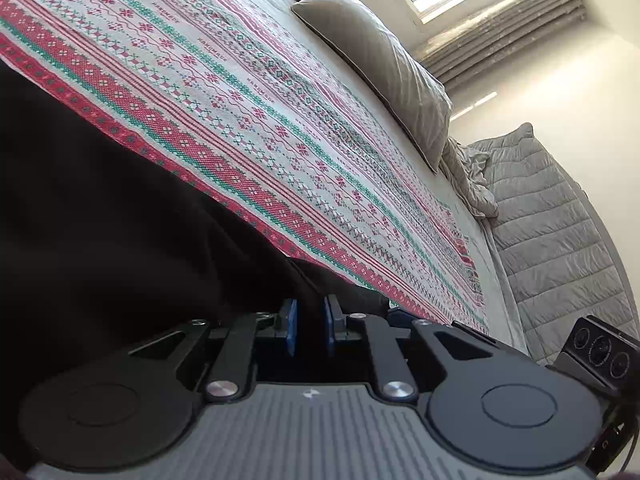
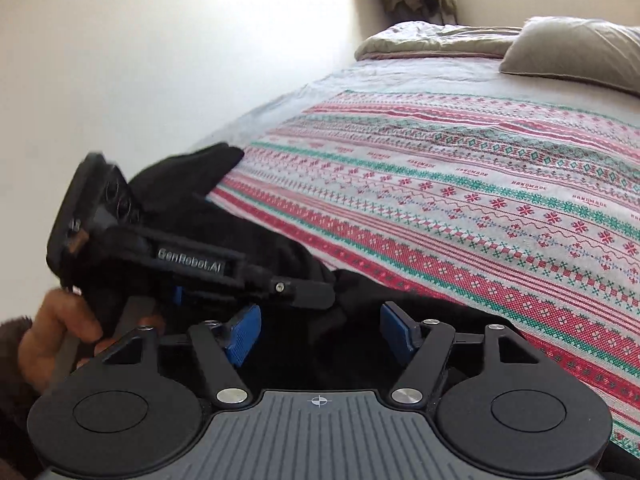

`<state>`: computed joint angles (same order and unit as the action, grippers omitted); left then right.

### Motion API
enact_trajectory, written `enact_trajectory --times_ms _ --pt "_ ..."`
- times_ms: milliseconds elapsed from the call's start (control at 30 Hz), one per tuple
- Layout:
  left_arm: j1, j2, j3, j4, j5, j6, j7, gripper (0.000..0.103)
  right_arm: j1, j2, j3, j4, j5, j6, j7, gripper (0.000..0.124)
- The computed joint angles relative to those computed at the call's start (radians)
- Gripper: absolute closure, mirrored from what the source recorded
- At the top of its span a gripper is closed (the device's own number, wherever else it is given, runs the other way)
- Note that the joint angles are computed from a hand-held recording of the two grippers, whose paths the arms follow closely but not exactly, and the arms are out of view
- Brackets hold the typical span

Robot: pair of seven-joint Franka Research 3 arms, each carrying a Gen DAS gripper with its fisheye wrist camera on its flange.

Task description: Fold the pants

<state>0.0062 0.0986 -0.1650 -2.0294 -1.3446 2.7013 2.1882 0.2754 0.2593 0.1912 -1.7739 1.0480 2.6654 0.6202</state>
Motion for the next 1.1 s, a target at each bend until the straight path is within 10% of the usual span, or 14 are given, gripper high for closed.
enact_trajectory --times_ms 200,633,833,1100 --pt "0.0 -0.034 0.01 -0.025 -0.039 0.04 0.086 0.044 -0.056 0.077 -0.005 0.102 0.088 -0.111 0.127 0.057" --pt "0.008 -0.032 0.024 -0.032 0.209 -0.048 0.075 0.042 -0.062 0.328 0.013 0.421 -0.085 -0.173 0.524 0.056" --pt "0.02 -0.03 0.024 -0.025 0.222 -0.08 0.06 0.041 -0.106 0.319 0.119 0.416 0.002 -0.112 0.302 0.056" --pt "0.009 -0.038 0.019 -0.036 0.268 -0.051 0.063 0.041 0.0 0.388 -0.043 0.528 -0.329 -0.184 0.722 0.084"
